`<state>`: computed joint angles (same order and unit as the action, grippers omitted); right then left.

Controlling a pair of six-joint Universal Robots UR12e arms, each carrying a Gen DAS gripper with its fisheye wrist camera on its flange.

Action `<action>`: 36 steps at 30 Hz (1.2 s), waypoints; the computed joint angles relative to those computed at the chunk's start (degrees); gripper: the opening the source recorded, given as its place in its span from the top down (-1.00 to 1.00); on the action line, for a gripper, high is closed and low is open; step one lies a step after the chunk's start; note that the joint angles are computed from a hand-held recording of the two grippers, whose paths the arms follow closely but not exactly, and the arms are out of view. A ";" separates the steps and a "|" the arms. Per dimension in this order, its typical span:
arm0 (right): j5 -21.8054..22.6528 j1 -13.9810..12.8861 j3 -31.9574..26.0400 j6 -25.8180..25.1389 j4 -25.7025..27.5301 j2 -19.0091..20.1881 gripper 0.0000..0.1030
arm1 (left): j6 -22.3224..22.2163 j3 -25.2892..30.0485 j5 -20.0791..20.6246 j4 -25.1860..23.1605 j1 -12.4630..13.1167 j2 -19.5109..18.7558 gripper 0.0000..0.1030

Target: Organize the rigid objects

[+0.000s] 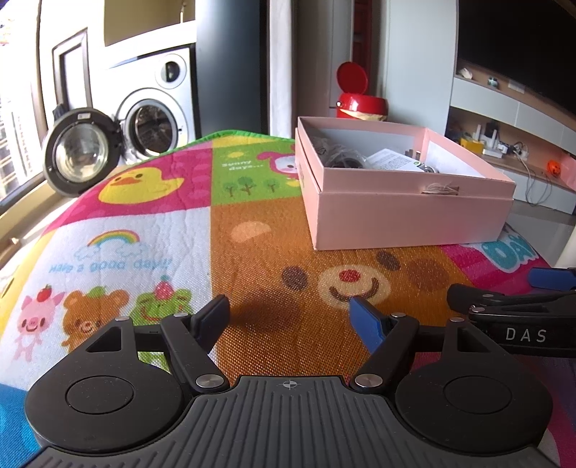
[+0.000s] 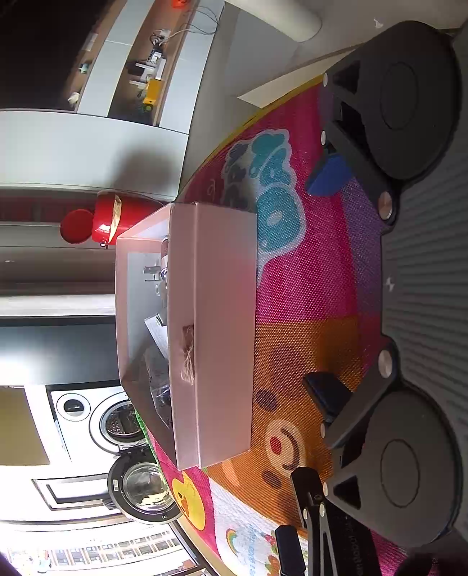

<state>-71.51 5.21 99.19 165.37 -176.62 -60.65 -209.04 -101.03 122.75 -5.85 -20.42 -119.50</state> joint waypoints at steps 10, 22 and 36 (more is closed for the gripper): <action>0.11 0.00 -0.09 0.17 0.01 0.07 -1.00 | 0.06 -0.09 -0.10 0.35 0.03 -0.09 -0.55; 0.19 -0.03 -0.13 0.29 -0.02 0.08 -1.00 | -0.04 -0.07 -0.31 0.52 0.08 -0.11 -0.55; 0.03 0.03 -0.47 0.17 0.15 0.22 -1.00 | -0.14 -0.16 -0.40 0.68 0.10 -0.09 -0.55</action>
<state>-71.48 5.24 98.72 165.53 -176.47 -60.43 -209.18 -101.18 122.35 -5.17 -20.32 -119.58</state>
